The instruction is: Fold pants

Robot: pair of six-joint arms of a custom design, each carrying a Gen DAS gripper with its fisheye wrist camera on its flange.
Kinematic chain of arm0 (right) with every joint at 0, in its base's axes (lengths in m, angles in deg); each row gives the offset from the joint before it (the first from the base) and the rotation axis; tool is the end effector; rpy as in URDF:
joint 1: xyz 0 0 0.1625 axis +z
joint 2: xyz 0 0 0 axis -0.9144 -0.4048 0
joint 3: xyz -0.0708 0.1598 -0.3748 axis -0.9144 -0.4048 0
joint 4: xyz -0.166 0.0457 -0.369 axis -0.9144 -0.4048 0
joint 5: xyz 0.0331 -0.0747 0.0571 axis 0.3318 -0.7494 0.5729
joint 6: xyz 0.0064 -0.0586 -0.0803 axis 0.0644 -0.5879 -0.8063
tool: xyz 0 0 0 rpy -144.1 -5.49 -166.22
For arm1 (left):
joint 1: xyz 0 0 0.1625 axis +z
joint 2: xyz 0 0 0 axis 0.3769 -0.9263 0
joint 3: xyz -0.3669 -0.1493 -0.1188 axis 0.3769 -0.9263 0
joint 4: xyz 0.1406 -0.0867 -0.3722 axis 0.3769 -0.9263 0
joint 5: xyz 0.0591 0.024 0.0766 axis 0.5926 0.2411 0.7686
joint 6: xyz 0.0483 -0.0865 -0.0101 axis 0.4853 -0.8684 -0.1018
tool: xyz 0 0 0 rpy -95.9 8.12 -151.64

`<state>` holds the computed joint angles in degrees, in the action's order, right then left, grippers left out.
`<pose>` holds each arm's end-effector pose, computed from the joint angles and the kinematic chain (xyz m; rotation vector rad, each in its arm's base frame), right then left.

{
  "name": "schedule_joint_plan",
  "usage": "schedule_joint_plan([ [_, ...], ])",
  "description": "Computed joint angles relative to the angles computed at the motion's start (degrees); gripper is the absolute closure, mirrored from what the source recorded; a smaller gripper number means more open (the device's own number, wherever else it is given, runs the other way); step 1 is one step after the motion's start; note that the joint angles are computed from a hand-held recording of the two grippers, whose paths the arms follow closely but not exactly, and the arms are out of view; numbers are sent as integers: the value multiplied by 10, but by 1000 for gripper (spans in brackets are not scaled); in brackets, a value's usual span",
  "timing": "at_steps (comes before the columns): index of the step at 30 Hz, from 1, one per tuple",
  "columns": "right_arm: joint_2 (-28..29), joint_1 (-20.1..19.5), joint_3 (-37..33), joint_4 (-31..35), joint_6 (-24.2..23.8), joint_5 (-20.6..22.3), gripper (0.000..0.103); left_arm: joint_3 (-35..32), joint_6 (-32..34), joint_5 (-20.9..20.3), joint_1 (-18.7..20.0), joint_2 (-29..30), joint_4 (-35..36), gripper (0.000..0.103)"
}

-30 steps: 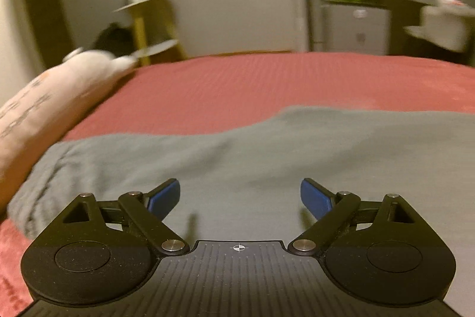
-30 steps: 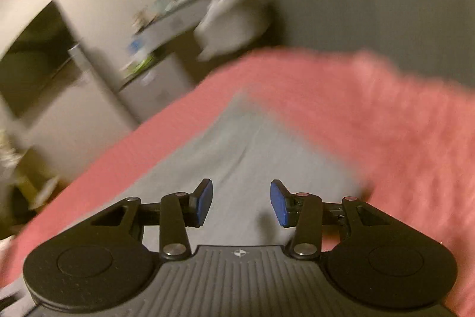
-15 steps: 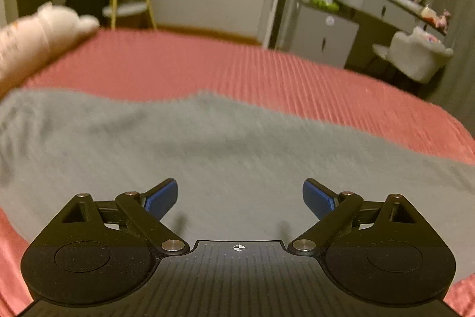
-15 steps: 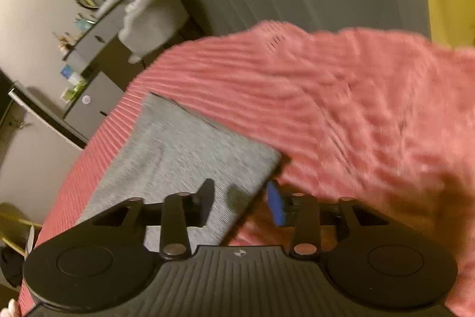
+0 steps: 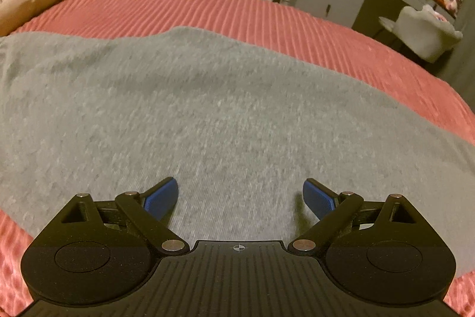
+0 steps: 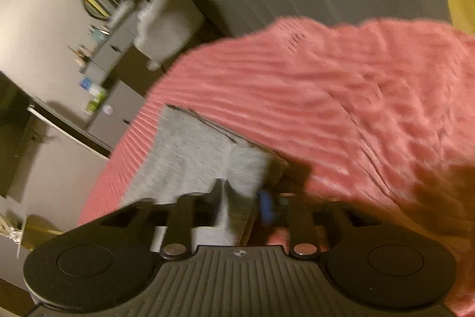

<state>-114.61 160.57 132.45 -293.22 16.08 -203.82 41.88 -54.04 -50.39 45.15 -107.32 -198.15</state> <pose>0.1066 -0.3724 0.1389 -0.7684 -2.2984 1.5169 0.0327 -0.4612 0.3326 0.0157 2.3178 -0.9282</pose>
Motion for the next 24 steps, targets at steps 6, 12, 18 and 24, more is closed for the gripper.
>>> schedule_joint_plan([
  [6,33,0,-23,-50,-26,10,88,9,13,14,-11,5,-11,7],
  [12,31,23,-46,-15,-70,-22,77,9,12,17,-12,8,-12,7],
  [18,46,69,-82,5,-113,-95,92,26,60,-49,-8,-12,-65,7],
  [24,82,176,-163,5,-322,-105,95,12,36,-72,5,-11,-34,7],
])
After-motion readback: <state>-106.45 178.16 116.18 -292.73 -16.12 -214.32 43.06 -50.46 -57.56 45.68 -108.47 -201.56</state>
